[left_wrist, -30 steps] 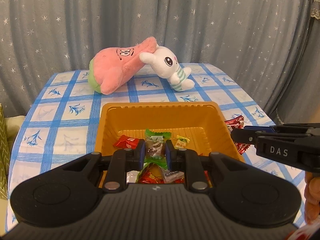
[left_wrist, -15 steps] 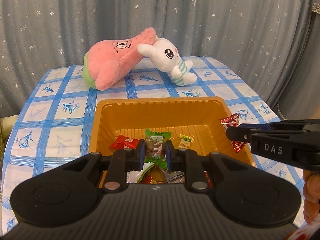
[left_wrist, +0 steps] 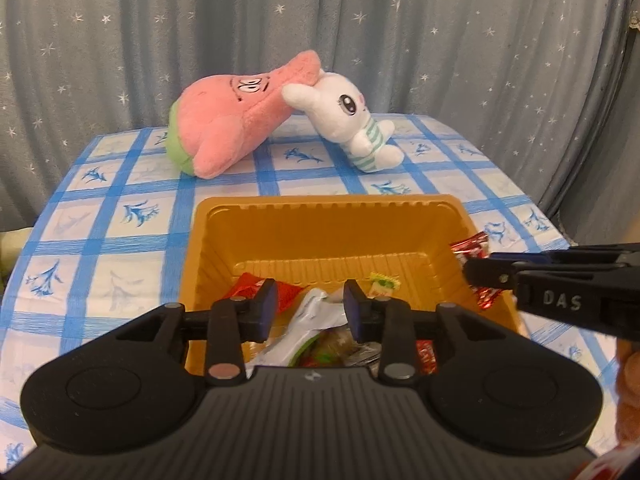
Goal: Organize snacks
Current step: 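Open both tools to drop the candies into the tray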
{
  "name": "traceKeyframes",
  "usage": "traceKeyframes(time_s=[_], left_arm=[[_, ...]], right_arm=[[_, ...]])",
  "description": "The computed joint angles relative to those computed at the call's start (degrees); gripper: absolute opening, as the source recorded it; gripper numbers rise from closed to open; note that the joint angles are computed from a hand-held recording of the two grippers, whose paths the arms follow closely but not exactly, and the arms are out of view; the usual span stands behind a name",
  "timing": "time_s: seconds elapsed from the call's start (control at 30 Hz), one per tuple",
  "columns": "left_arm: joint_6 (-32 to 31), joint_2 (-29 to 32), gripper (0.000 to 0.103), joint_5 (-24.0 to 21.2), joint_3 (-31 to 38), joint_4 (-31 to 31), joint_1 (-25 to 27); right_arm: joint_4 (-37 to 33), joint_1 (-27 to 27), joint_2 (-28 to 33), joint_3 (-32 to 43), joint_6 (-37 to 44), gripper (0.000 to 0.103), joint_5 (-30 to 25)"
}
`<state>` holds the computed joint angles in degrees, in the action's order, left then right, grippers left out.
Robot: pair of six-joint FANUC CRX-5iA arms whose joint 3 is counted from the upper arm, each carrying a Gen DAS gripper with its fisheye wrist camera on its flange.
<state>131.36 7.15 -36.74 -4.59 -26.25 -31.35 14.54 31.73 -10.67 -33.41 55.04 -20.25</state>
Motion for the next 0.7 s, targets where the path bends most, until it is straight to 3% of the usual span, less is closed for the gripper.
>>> traceKeyframes(time_s=[0.7], left_arm=[[-0.49,-0.46,0.032,-1.51,-0.36,0.21,0.06]], right_arm=[[-1.58,0.19,0.21,0.72,1.21,0.020,-0.29]])
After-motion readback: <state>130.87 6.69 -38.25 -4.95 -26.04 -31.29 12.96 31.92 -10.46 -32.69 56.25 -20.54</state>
